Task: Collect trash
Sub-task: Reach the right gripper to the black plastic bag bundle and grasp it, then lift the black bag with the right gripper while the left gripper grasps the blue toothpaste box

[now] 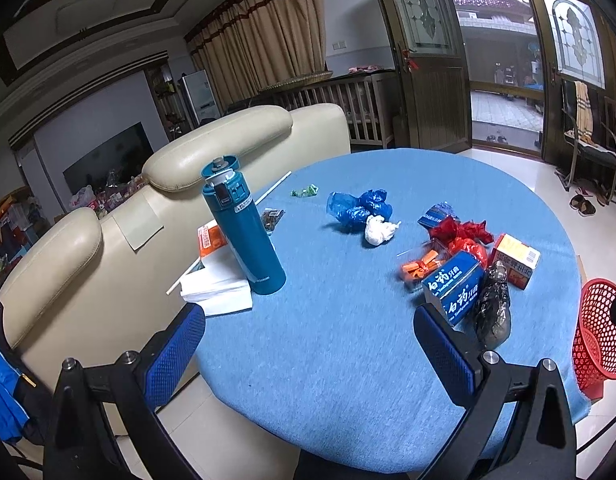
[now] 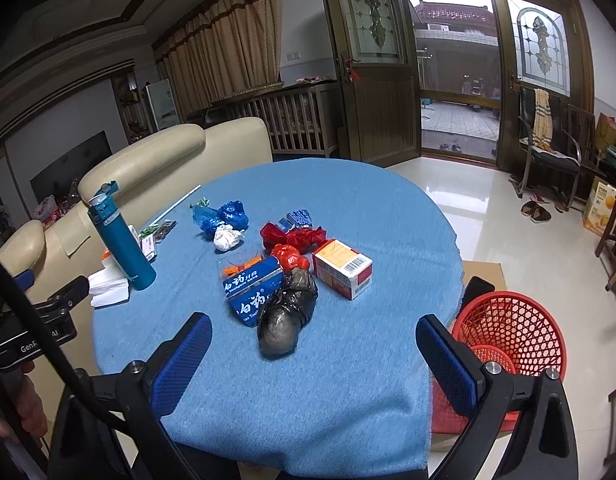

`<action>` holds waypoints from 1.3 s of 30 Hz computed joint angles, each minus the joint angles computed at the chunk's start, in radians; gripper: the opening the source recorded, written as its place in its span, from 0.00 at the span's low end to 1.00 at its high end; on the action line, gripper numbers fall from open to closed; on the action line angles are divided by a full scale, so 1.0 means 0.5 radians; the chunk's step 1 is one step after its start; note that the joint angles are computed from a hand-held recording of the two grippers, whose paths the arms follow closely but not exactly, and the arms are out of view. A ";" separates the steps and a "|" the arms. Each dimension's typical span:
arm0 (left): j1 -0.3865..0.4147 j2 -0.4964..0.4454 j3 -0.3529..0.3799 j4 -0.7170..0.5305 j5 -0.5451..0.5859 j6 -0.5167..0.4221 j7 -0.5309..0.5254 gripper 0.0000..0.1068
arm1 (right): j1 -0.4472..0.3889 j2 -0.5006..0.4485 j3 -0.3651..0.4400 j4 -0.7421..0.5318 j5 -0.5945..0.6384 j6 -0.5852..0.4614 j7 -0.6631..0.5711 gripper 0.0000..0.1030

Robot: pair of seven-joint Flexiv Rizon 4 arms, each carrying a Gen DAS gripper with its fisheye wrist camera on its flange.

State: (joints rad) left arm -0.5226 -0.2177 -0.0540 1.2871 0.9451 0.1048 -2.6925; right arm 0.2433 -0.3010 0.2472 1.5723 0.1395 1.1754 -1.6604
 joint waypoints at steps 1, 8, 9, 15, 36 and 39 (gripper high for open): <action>0.005 -0.001 0.001 0.005 -0.008 0.006 0.000 0.96 | 0.004 -0.005 -0.003 0.003 -0.006 0.010 0.001 1.00; 0.112 0.021 0.023 0.140 -0.197 0.245 -0.008 0.96 | -0.012 -0.070 0.018 -0.061 0.039 -0.104 0.001 1.00; 0.141 0.030 0.029 0.179 -0.247 0.321 -0.007 0.96 | -0.012 -0.089 0.019 -0.075 0.051 -0.118 0.004 1.00; 0.257 0.044 0.050 0.336 -0.419 0.632 -0.005 0.96 | -0.017 -0.207 0.040 -0.208 0.110 -0.312 -0.002 1.00; 0.400 -0.038 0.136 0.456 -0.592 0.914 0.155 0.96 | 0.138 -1.036 0.021 -1.379 0.273 -1.318 0.344 0.54; 0.410 -0.055 0.142 0.442 -0.608 0.946 0.187 0.96 | 0.159 -1.032 0.004 -1.342 0.245 -1.261 0.329 0.42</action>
